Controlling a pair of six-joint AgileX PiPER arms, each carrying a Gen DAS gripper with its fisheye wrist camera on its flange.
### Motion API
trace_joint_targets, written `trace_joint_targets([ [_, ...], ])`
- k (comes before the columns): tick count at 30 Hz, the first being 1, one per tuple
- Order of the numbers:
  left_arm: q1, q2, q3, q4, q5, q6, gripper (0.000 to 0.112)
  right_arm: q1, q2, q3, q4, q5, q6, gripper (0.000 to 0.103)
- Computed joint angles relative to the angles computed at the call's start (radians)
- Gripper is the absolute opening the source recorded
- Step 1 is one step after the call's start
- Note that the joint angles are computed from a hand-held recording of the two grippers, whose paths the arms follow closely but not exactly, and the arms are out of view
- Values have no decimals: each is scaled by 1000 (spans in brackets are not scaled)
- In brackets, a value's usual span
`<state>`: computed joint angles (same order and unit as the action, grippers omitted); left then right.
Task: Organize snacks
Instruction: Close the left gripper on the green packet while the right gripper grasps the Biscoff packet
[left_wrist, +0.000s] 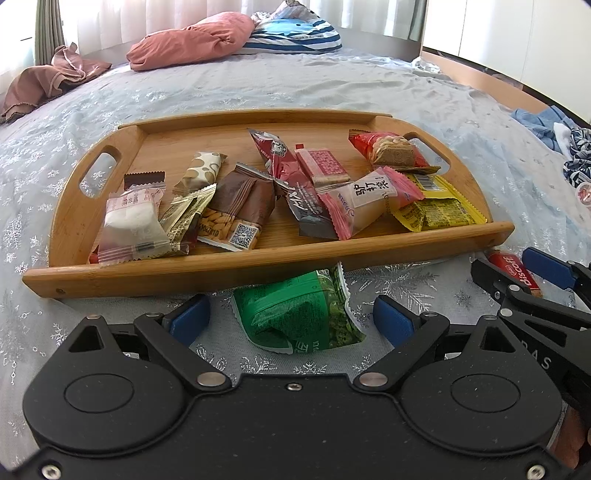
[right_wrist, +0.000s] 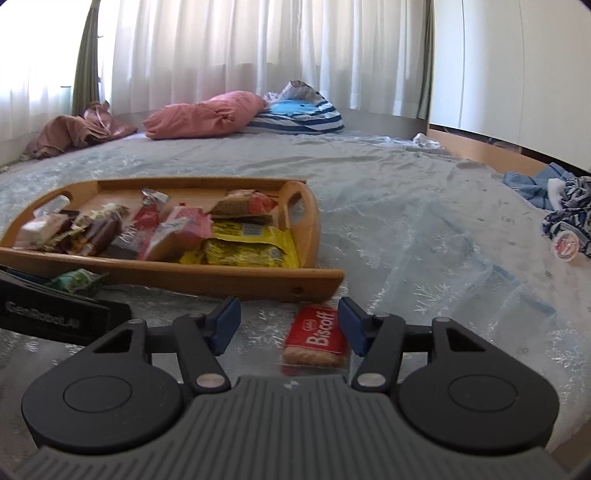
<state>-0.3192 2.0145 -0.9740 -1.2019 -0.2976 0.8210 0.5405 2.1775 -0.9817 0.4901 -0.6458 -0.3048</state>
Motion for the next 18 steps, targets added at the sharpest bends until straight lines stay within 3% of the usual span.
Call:
trace_joint_targets([
  [6, 2, -1, 9, 47, -4, -46, 94, -22, 8, -17, 29, 46, 23, 71],
  [8, -5, -7, 24, 79, -26, -94, 89, -21, 9, -17, 35, 42, 10, 71],
  [10, -12, -21, 51, 147, -52, -184, 72, -18, 13, -18, 42, 38, 0, 71],
  [12, -14, -35, 69, 167, -67, -219, 63, -16, 16, -18, 47, 34, -7, 71],
  [18, -1, -47, 92, 242, -68, -281, 57, -11, 20, -32, 68, 41, -33, 71],
])
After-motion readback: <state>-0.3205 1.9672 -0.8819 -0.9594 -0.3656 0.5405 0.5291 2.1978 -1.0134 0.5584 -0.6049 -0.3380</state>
